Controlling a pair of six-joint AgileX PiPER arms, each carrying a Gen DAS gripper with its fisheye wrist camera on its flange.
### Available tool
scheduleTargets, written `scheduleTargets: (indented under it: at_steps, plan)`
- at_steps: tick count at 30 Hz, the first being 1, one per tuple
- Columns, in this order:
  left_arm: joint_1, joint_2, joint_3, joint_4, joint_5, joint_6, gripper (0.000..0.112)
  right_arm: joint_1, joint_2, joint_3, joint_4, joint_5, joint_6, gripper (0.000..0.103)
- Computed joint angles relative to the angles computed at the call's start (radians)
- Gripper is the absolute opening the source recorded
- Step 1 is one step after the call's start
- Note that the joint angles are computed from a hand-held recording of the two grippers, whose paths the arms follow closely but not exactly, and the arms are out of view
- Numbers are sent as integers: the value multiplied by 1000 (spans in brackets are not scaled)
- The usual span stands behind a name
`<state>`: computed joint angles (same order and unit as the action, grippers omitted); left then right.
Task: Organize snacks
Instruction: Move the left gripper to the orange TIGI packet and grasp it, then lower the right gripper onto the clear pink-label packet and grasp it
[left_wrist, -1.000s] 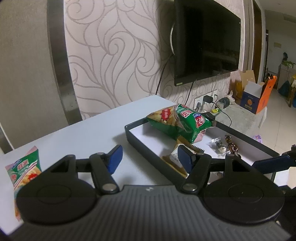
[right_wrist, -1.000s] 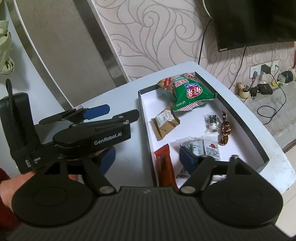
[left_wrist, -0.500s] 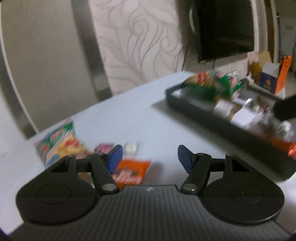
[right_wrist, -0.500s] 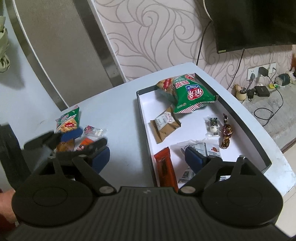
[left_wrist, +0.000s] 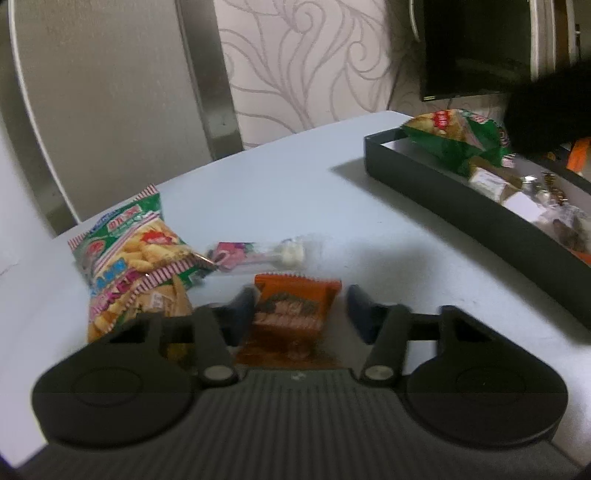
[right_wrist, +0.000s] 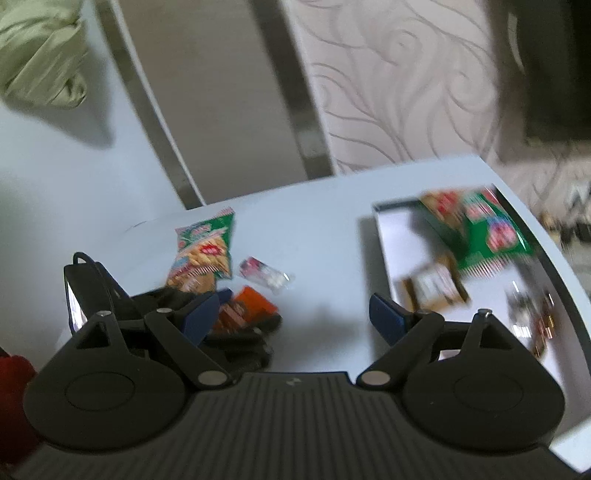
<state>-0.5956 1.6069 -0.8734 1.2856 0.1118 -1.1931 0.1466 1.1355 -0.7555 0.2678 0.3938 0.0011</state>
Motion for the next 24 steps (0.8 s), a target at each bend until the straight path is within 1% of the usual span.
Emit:
scheduleTargets:
  at_steps: [1, 2, 4, 5, 8, 10, 14, 19, 20, 21, 22, 23, 24]
  plan:
    - [6, -14, 14, -64, -13, 59, 41, 18, 31, -22, -29, -18, 10, 91]
    - [8, -28, 29, -90, -16, 79, 40, 28, 56, -41, -45, -31, 8, 91]
    - [16, -65, 72, -71, -25, 37, 40, 47, 116, -77, -75, -62, -9, 91]
    - [20, -81, 89, -91, -28, 49, 40, 51, 150, -100, -69, -62, -36, 91]
    - [43, -132, 138, -290, -44, 222, 40, 62, 264, -172, -3, -67, -159, 91]
    - [52, -163, 169, -340, -44, 262, 40, 82, 342, -219, 13, -73, -242, 91]
    - [58, -207, 209, -305, -23, 213, 41, 132, 467, -285, -37, -112, -298, 91]
    - [67, -234, 230, -343, -11, 238, 41, 136, 617, -398, -93, -85, -281, 90]
    - [66, -237, 226, -395, -6, 289, 41, 132, 643, -426, -111, -59, -265, 87]
    - [67, -241, 228, -412, -4, 306, 41, 128, 671, -458, -145, -26, -229, 81]
    - [71, -241, 228, -429, -7, 325, 41, 115, 703, -494, -138, 16, -224, 66]
    - [75, -245, 231, -450, -12, 348, 41, 102, 708, -500, -92, 18, -246, 55]
    - [76, -245, 232, -442, -14, 342, 42, 94, 711, -500, -86, 8, -254, 46]
